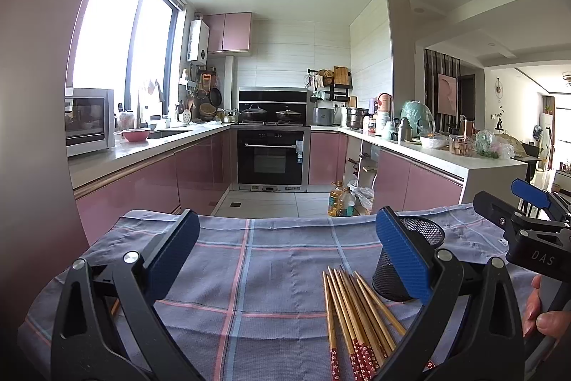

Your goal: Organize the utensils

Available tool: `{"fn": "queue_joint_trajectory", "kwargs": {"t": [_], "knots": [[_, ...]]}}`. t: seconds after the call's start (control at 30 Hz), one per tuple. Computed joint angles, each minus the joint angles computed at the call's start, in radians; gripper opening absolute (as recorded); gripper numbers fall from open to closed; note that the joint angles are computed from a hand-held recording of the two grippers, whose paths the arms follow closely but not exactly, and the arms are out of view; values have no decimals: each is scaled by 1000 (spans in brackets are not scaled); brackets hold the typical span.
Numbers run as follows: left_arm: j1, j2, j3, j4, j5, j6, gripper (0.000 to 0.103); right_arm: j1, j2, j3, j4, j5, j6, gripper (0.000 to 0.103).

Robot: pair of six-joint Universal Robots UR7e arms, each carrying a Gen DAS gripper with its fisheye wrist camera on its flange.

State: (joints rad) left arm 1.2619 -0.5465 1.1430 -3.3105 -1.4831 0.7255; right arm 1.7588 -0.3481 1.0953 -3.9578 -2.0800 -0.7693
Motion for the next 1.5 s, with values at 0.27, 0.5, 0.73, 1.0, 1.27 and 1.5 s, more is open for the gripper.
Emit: {"fn": "queue_joint_trajectory", "kwargs": {"t": [0.27, 0.5, 0.73, 1.0, 1.27, 1.5], "knots": [[0, 0, 0, 1, 1, -2, 97, 0, 1, -2, -1, -1, 0, 96], [0, 0, 0, 1, 2, -2, 97, 1, 0, -2, 3, -2, 0, 96], [0, 0, 0, 2, 1, -2, 97, 1, 0, 0, 4, -1, 1, 96], [-3, -2, 13, -1, 1, 0, 97, 1, 1, -2, 2, -2, -1, 96], [-2, -2, 11, 2, 0, 2, 97, 2, 3, -3, 0, -4, -2, 96], [1, -4, 10, 20, 1, 3, 97, 2, 1, 0, 6, -4, 1, 96]]}}
